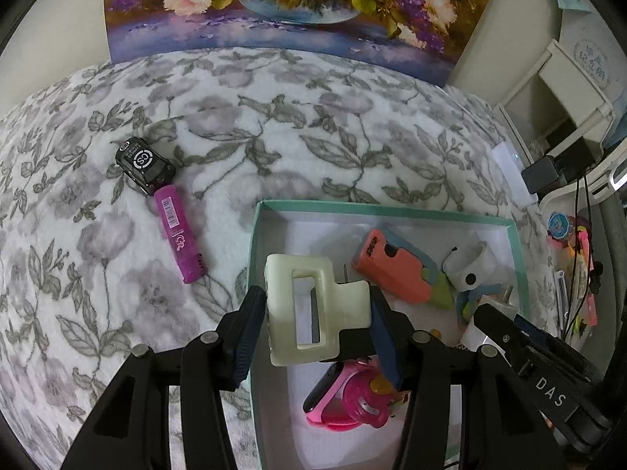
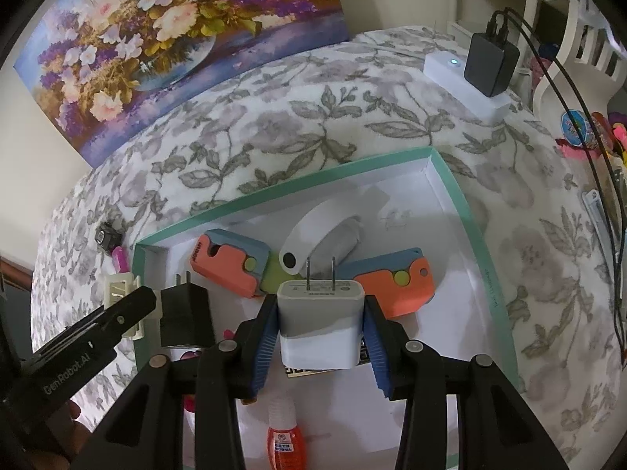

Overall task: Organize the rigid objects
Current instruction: 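Carry the charger and clip over the tray and open both tools, then lift both tools out of the tray back toward the pile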

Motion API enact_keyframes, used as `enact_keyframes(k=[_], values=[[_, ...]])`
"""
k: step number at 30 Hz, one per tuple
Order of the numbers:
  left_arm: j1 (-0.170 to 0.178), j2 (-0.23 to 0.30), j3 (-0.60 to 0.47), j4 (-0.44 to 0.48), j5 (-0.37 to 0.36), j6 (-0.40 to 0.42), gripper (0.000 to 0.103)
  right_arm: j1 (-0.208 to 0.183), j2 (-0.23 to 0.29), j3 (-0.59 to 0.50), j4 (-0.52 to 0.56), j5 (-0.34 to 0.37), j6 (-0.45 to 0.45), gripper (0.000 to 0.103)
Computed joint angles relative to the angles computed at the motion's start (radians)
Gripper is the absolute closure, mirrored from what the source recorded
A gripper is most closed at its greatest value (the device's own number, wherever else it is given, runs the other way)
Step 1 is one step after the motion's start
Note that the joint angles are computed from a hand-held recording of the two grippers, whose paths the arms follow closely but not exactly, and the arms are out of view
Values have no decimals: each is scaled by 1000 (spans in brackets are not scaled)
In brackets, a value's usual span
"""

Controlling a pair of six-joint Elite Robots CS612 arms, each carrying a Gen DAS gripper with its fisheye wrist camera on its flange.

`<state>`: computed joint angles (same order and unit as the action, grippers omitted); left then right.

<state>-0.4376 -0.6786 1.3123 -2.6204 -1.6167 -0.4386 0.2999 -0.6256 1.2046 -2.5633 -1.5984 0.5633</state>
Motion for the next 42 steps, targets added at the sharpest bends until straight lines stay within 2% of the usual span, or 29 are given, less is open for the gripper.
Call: enact_keyframes(k=[3, 6, 8, 12, 13, 15, 16, 17, 19, 23, 25, 28, 34, 39, 42], values=[[2, 2, -4, 10, -8, -6, 49, 0, 0, -2, 3, 0, -1, 57], [5, 1, -5, 13, -16, -9, 42, 0, 0, -2, 4, -3, 1, 56], [6, 0, -4, 13, -18, -10, 41, 1, -1, 0, -8, -7, 1, 48], [10, -7, 2, 4, -16, -22, 40, 5, -4, 2, -32, -32, -5, 40], [11, -9, 3, 0, -10, -28, 39, 6, -4, 1, -36, -38, -4, 34], [12, -14, 9, -6, 15, -38, 37, 9, -2, -4, -38, -46, -7, 30], [13, -15, 10, -6, 27, -43, 30, 10, 0, -7, -36, -49, -7, 30], [14, -17, 13, -8, 39, -51, 27, 11, 1, -10, -34, -49, -8, 28], [18, -20, 17, -7, 62, -71, 26, 13, 5, -18, -30, -48, -12, 19], [27, -23, 19, 18, 117, -109, 26, 22, 13, -34, -25, -57, -45, 16], [32, -24, 19, 39, 153, -125, 20, 28, 16, -42, -26, -73, -61, 9], [41, -26, 21, 57, 183, -154, 19, 34, 20, -50, -32, -85, -76, 1], [53, -34, 36, 75, 274, -195, 13, 47, 29, -69, -48, -101, -105, 0], [68, -41, 49, 56, 315, -231, 12, 57, 39, -92, -55, -109, -131, 0], [75, -45, 55, 44, 329, -246, 3, 64, 49, -113, -50, -111, -150, 0]])
